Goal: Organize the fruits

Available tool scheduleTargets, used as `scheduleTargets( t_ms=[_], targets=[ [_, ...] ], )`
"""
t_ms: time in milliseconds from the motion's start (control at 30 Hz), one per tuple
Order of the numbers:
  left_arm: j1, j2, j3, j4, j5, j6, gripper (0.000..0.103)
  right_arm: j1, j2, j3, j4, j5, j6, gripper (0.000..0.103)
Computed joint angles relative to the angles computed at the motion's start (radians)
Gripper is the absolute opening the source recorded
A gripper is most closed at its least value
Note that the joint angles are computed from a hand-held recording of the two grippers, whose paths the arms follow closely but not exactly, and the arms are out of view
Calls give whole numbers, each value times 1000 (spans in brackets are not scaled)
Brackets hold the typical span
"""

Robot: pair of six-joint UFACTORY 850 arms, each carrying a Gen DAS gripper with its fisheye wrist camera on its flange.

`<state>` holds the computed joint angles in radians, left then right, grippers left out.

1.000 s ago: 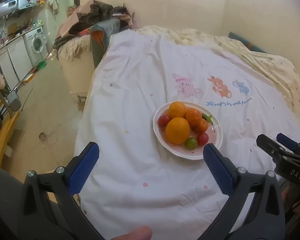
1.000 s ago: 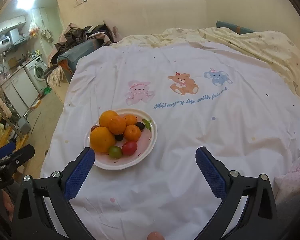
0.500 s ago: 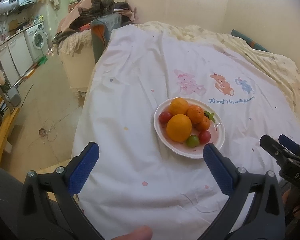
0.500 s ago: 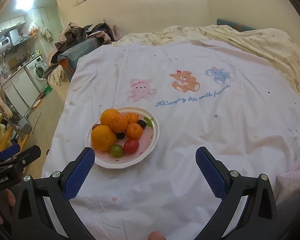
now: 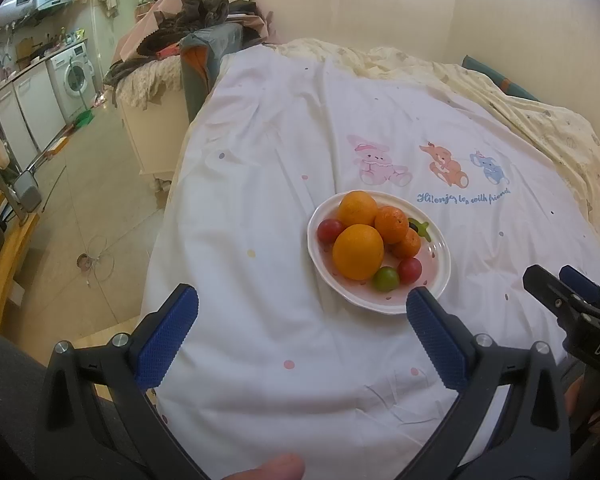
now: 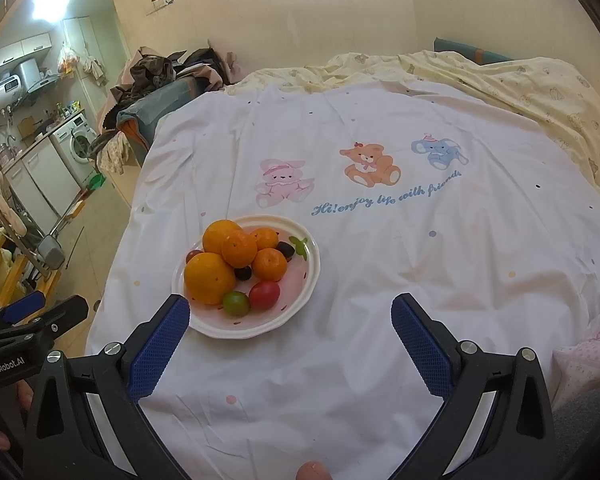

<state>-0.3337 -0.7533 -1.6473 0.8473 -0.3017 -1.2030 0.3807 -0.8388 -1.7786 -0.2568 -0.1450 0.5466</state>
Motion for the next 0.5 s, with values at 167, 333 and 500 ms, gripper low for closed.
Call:
scheduleTargets(
  t_ms=[167, 333, 500],
  targets=[
    [1, 2, 4, -7, 3, 0, 103, 1, -1, 0, -13, -1, 12, 103],
    [3, 3, 5, -20, 10, 9, 103, 1, 1, 2, -25, -2, 24, 103],
    [4, 2, 1, -31, 5, 21, 103, 1, 1, 3, -29, 1, 28, 103]
  ],
)
